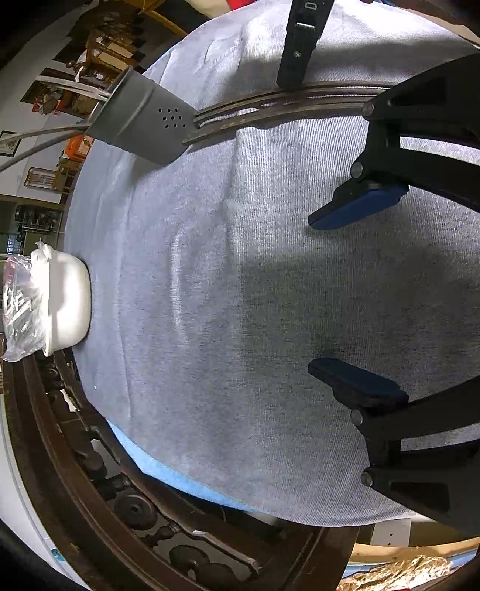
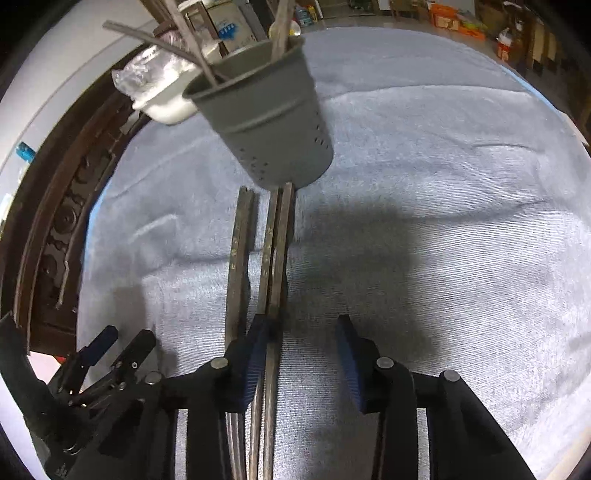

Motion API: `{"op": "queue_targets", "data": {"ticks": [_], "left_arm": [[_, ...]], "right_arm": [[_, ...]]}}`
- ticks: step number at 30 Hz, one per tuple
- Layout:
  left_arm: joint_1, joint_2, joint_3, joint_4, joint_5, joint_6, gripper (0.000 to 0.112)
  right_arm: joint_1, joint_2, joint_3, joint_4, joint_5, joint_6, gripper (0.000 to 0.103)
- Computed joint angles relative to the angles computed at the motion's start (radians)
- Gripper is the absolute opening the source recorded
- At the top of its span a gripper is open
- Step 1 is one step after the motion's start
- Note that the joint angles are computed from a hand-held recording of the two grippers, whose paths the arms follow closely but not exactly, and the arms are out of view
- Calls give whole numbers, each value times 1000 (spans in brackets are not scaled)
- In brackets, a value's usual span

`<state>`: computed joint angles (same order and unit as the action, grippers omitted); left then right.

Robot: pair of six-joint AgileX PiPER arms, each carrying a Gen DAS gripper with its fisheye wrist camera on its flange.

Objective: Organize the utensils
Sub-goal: 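Move both open tools back over the remaining chopsticks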

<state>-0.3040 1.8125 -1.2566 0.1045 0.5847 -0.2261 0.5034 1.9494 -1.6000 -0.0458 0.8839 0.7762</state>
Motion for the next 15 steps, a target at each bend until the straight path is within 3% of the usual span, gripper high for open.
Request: {"op": "queue_targets", "data": {"ticks": [15], "left_arm": [[2,16,-29,-31,19,21,72]], "right_arm": [[14,81,-131,-61,107,12,41]]}}
